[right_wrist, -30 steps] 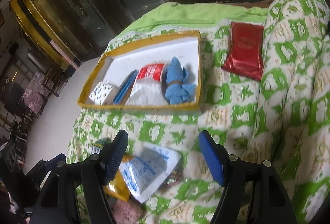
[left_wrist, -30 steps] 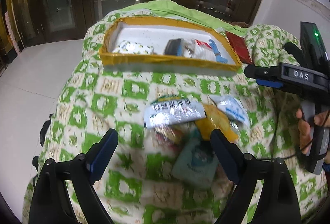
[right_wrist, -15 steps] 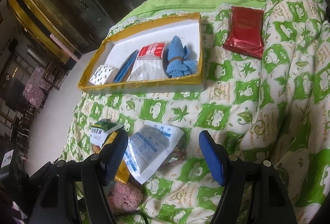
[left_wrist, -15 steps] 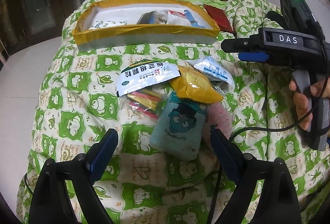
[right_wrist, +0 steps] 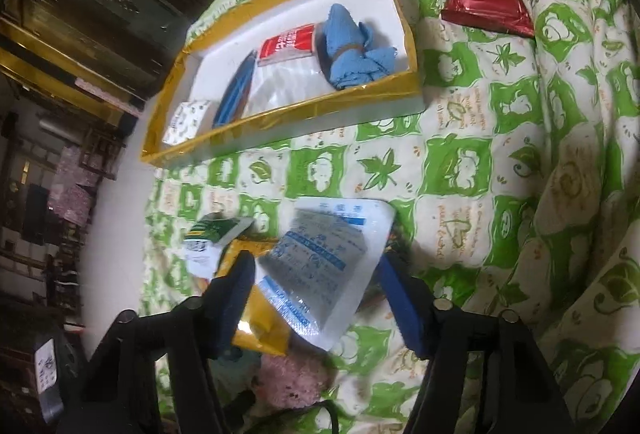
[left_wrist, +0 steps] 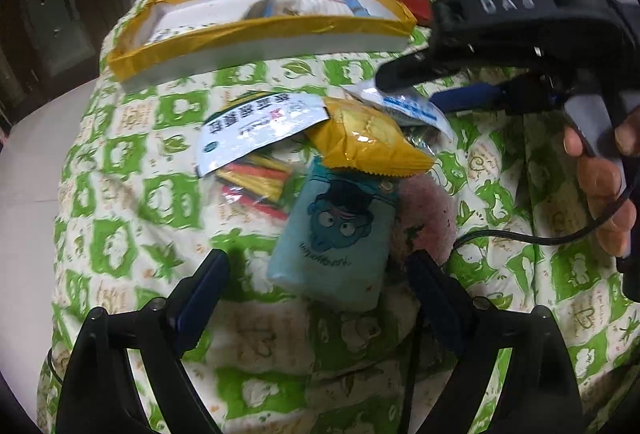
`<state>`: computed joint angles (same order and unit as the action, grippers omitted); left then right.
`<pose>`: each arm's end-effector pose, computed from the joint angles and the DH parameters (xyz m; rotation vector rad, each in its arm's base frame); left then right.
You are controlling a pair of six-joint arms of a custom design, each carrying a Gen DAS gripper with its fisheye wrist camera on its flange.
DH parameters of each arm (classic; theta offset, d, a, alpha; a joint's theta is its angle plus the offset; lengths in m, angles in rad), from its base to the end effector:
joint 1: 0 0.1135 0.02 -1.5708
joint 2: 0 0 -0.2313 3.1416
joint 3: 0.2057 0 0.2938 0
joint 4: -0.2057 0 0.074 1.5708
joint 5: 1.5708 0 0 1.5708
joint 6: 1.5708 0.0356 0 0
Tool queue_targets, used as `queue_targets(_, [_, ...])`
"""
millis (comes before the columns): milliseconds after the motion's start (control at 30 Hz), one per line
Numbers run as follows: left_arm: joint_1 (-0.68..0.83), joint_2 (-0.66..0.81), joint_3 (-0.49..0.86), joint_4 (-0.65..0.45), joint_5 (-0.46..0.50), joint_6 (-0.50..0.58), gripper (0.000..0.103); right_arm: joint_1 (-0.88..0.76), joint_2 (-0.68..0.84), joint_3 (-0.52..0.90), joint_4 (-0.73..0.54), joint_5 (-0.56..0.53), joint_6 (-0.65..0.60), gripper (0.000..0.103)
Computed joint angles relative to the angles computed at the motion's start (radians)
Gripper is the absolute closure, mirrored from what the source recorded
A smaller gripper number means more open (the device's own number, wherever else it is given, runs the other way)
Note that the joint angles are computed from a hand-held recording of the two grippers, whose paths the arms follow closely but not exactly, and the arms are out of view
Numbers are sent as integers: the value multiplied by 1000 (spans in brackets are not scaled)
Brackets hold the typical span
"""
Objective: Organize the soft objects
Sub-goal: 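Move left gripper to the teal cartoon pack while right gripper approaches the white medicine packet, then close left gripper on the teal cartoon pack while right gripper grasps the white packet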
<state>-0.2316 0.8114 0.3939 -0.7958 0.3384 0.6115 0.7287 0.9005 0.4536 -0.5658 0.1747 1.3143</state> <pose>0.1780 -0.0541 0.1187 1.1837 2.4355 -0.3617 0.1678 0.1415 0.1321 0.8304 2.5237 0.5276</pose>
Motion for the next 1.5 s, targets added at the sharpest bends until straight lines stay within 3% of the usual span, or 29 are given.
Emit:
queue_targets(133, [-42, 41, -6, 52, -21, -36, 14, -29, 38, 12, 21, -19, -27, 37])
queue_targets(267, [-55, 41, -21, 74, -43, -48, 38, -35, 101, 43, 33, -11, -79, 37])
queue_targets(333, [-53, 21, -31, 65, -40, -45, 45, -32, 113, 51, 35, -3, -95, 42])
queue_targets(400, [-25, 0, -27, 23, -10, -40, 48, -27, 103, 53, 23, 13, -115, 60])
queue_targets(433, [2, -9, -20, -8, 12, -31, 50, -28, 91, 48, 24, 11, -128, 63])
queue_targets(700, [209, -69, 8, -163, 89, 62, 52, 7, -15, 1, -27, 23, -114, 72])
queue_targets(833, [190, 34, 22, -96, 55, 39, 49, 33, -11, 9, -41, 46, -112, 73])
queue_targets(1033, [162, -22, -18, -79, 46, 17, 45, 46, 37, 38, -30, 76, -133, 74])
queue_targets(1100, [176, -40, -27, -83, 61, 18, 48, 58, 34, 41, -27, 90, -147, 89])
queue_targets(1300, [170, -49, -27, -77, 91, -13, 55, 75, 61, 59, -22, 106, -165, 89])
queue_targets(1433, [192, -54, -21, -83, 113, -7, 55, 20, -70, -39, 22, 31, -132, 87])
queue_targets(1500, [217, -32, -6, -85, 130, 1, 55, -2, -131, -78, 30, 2, -108, 79])
